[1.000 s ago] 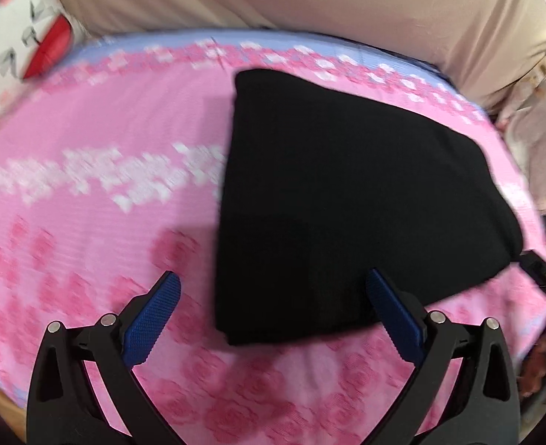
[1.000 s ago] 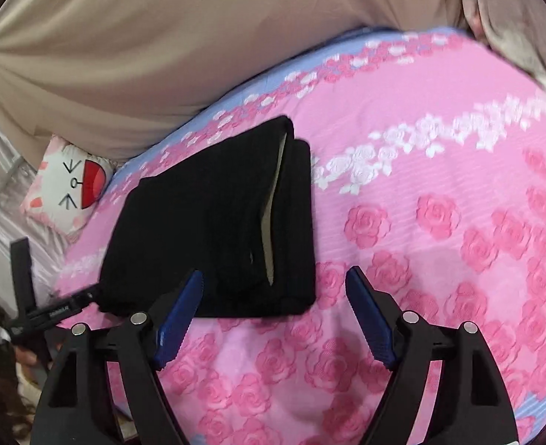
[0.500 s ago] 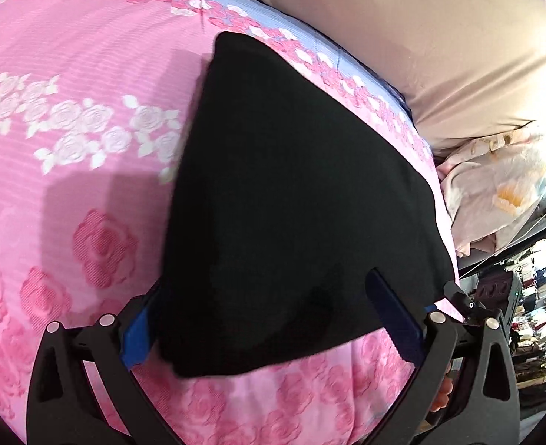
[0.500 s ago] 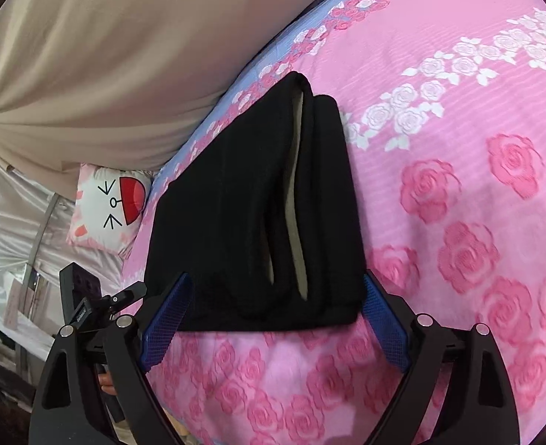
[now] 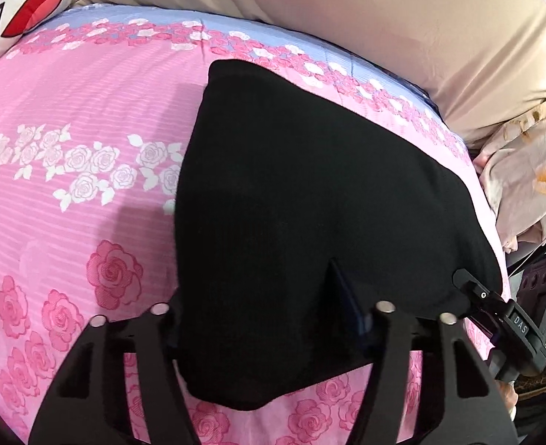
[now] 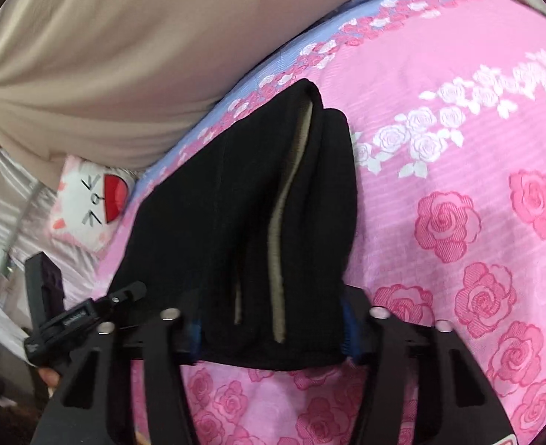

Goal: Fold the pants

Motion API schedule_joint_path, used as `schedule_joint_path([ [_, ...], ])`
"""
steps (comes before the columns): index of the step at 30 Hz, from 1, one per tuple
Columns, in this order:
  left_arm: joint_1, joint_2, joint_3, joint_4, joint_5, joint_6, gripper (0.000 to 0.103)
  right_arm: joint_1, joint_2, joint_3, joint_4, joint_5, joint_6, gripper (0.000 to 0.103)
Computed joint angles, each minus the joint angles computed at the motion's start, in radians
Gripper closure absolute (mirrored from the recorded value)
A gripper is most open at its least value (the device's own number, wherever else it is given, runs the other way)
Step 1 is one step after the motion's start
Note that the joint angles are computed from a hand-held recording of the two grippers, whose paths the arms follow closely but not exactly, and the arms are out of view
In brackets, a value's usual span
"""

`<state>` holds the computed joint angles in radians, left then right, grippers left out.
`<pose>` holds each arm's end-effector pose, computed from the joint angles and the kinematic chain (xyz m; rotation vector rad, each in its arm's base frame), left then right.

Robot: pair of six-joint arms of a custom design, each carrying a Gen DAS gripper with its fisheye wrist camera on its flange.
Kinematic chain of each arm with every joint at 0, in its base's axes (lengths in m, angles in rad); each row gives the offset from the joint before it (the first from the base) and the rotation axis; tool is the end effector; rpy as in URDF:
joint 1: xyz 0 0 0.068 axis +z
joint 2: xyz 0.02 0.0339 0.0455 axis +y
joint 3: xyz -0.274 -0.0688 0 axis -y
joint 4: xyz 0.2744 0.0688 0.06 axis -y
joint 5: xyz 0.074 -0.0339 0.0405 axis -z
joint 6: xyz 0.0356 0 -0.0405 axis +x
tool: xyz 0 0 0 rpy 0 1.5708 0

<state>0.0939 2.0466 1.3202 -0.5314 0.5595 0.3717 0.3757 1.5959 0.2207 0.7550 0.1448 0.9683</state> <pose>0.4225 0.0208 0.1206 0.4843 2.5995 -0.6422 0.2139 0.0789 0.0664 0.7361 2.1240 0.5922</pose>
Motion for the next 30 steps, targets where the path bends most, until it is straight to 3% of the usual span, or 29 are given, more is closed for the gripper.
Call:
schedule_joint_path([
  [5, -0.015, -0.038, -0.029, 0.027, -0.037, 0.008, 0.055, 0.059, -0.077, 0.041, -0.161, 0.092, -0.025, 0.056],
  [7, -0.023, -0.026, -0.026, 0.038, -0.044, -0.006, 0.051, 0.042, -0.061, 0.041, -0.145, 0.064, -0.028, 0.055],
  [11, -0.034, 0.012, -0.003, 0.050, -0.051, -0.029, 0.029, -0.004, 0.002, 0.029, -0.040, -0.014, -0.018, 0.051],
  [15, -0.049, 0.025, 0.009, 0.061, -0.057, -0.058, 0.027, -0.006, 0.006, 0.038, -0.045, -0.018, -0.025, 0.048],
  [19, -0.058, 0.011, 0.003, 0.060, -0.069, -0.061, 0.038, -0.008, 0.007, 0.041, -0.047, -0.020, -0.024, 0.050],
  [21, -0.062, -0.014, -0.016, 0.071, -0.082, -0.052, 0.050, -0.009, 0.000, 0.039, -0.053, -0.015, -0.032, 0.053],
  [23, -0.061, -0.031, -0.023, 0.066, -0.086, -0.044, 0.056, 0.002, -0.015, 0.039, -0.069, 0.005, -0.032, 0.056],
  [30, -0.051, -0.098, -0.049, 0.044, -0.077, -0.015, 0.064, 0.042, -0.147, 0.017, -0.152, 0.041, -0.031, 0.062],
])
